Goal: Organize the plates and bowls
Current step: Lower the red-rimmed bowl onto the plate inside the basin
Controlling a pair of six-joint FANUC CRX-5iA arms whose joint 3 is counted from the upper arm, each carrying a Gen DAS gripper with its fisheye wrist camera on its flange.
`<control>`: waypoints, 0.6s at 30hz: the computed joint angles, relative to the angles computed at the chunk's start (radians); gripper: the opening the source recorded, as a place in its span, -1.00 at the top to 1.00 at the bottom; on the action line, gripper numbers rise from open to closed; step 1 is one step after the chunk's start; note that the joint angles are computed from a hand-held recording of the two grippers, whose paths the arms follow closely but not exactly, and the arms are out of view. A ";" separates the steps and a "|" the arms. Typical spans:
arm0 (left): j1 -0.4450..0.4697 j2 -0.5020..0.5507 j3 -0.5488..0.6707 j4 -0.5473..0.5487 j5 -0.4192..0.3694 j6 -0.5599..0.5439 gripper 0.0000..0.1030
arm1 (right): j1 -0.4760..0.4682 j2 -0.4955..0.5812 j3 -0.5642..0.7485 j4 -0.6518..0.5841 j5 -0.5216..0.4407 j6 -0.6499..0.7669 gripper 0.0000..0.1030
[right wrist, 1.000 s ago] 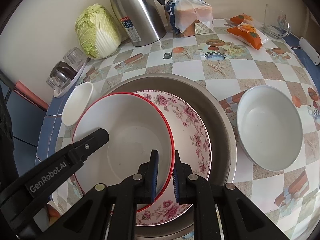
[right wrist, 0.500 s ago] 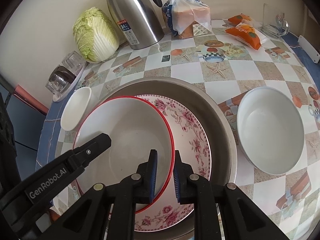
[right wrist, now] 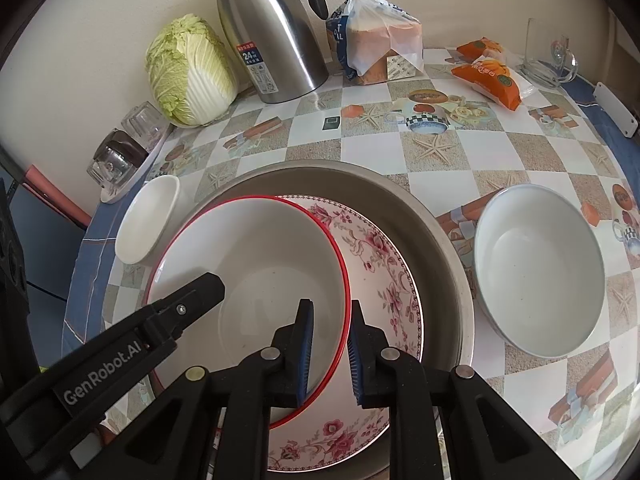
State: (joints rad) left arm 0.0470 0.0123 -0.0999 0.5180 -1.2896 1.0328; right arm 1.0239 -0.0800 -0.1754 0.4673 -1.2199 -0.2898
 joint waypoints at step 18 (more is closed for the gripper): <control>0.006 -0.003 -0.002 0.002 0.007 0.005 0.51 | -0.003 -0.005 -0.019 0.022 0.039 -0.011 0.62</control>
State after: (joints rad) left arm 0.0527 0.0094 -0.1016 0.5197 -1.2825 1.0379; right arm 1.0207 -0.0853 -0.1943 0.4894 -1.1812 -0.3006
